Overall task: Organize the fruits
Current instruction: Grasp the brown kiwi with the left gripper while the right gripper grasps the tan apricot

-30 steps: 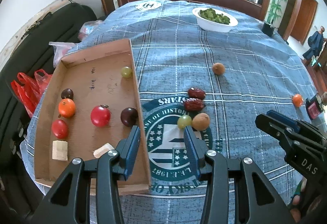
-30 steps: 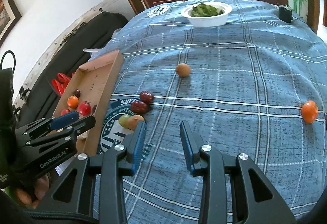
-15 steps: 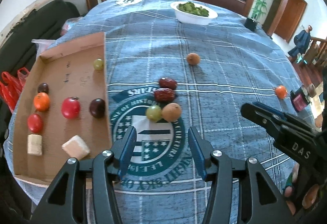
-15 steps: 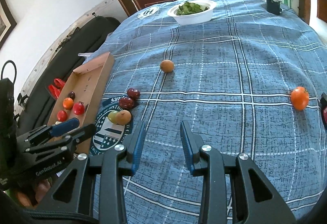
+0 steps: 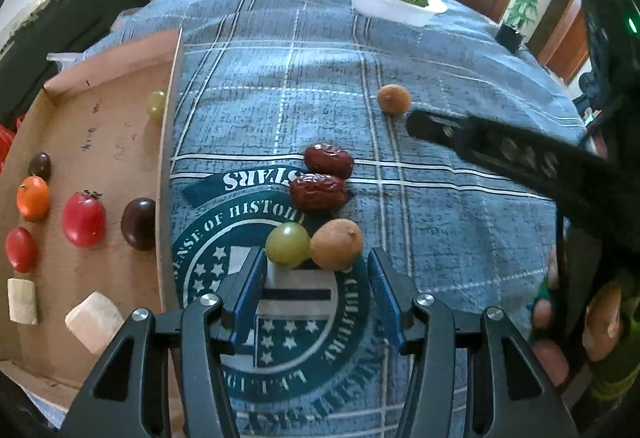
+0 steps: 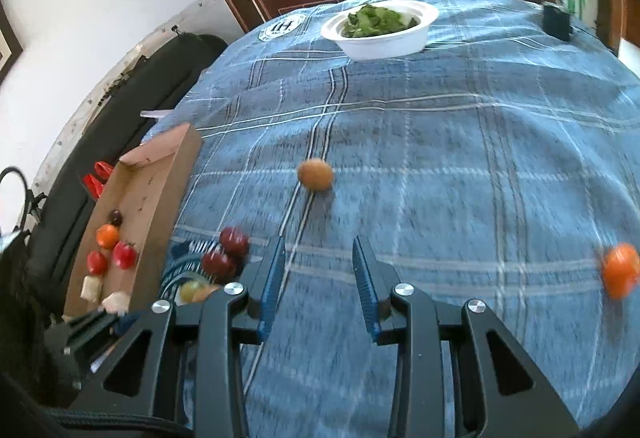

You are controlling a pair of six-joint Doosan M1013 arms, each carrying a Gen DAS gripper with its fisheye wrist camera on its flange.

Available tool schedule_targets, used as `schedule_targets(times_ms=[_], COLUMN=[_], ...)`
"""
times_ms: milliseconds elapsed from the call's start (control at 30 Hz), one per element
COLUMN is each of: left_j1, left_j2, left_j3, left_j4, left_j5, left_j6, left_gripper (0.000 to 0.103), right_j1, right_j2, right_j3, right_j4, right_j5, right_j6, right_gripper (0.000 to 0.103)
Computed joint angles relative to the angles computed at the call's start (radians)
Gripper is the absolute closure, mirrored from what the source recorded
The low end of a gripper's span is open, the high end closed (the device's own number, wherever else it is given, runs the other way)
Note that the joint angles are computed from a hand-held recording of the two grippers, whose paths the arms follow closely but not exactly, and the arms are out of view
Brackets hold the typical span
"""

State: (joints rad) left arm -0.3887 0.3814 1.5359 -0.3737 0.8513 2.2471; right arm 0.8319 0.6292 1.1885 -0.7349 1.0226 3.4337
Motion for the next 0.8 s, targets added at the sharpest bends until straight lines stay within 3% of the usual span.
schedule_targets(times_ms=[333, 400, 467, 633, 667, 700, 733, 800], left_j1=[-0.005, -0.007, -0.001, 0.015, 0.018, 0.024, 0.029, 0.031], left_j2=[0.005, 0.002, 0.002, -0.014, -0.019, -0.025, -0.03, -0.037], left_j3=[0.003, 0.007, 0.005, 0.018, 0.022, 0.025, 0.023, 0.026], left_j4=[-0.022, -0.013, -0.034, -0.08, -0.099, -0.128, -0.149, -0.158], left_j5=[-0.053, -0.062, -0.052, -0.033, -0.028, -0.016, 0.005, 0.014], left_j6=[0.044, 0.046, 0.062, 0.103, 0.122, 0.148, 0.164, 0.176], left_gripper=[0.05, 0.056, 0.056, 0.059, 0.068, 0.088, 0.095, 0.096], right_j1=[-0.061, -0.061, -0.059, -0.033, -0.026, -0.019, -0.011, 0.002], right_j2=[0.054, 0.055, 0.054, 0.03, 0.025, 0.02, 0.016, 0.009], right_j3=[-0.067, -0.069, -0.068, -0.034, -0.027, -0.02, -0.015, -0.006], right_j4=[0.068, 0.066, 0.064, 0.013, 0.001, -0.01, -0.022, -0.039], right_j5=[0.006, 0.012, 0.012, 0.003, 0.001, 0.001, 0.001, -0.001], right_j6=[-0.13, -0.143, -0.142, -0.069, -0.053, -0.035, -0.017, 0.011], right_gripper=[0.066, 0.066, 0.074, 0.074, 0.074, 0.074, 0.074, 0.074])
